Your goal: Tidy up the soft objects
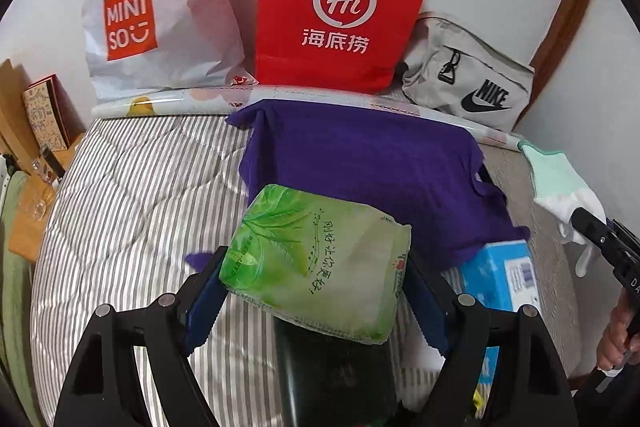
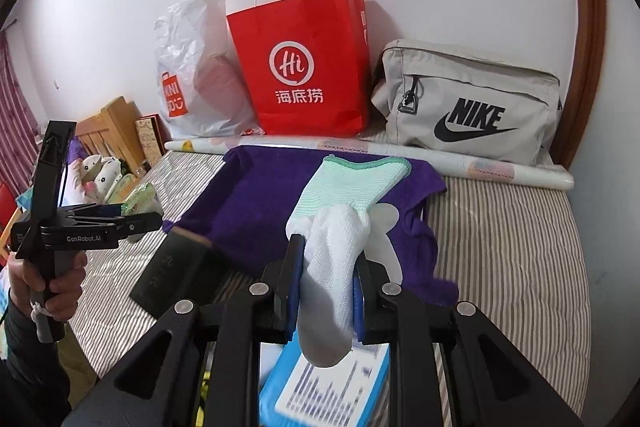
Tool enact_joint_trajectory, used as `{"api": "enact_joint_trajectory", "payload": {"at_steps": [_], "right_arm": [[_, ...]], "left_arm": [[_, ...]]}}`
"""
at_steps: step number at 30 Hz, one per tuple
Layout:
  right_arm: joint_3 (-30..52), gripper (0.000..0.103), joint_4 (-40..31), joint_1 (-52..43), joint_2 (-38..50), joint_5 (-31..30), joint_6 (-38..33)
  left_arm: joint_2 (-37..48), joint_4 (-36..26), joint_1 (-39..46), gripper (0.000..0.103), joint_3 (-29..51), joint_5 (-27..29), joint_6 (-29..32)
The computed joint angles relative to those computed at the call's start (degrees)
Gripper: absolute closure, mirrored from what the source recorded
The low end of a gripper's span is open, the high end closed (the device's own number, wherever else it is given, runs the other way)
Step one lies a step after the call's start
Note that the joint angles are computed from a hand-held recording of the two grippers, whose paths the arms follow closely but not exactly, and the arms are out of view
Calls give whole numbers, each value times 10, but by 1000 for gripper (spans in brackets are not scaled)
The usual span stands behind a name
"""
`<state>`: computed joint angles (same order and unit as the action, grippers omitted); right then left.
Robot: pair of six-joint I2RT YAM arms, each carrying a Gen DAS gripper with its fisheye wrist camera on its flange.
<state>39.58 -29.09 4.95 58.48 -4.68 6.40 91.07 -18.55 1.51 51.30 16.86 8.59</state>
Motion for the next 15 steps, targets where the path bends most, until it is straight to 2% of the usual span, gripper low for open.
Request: {"api": "enact_joint_trajectory", "payload": {"at_steps": [4,15], "right_arm": [[8,82,40,-6,58,8,-14],[49,81,131,-37,234,-21,-44]], "left_arm": [[53,-4,-12,22,45,-2,-7],[192,-22,-49,22,177,-41,-28]]}}
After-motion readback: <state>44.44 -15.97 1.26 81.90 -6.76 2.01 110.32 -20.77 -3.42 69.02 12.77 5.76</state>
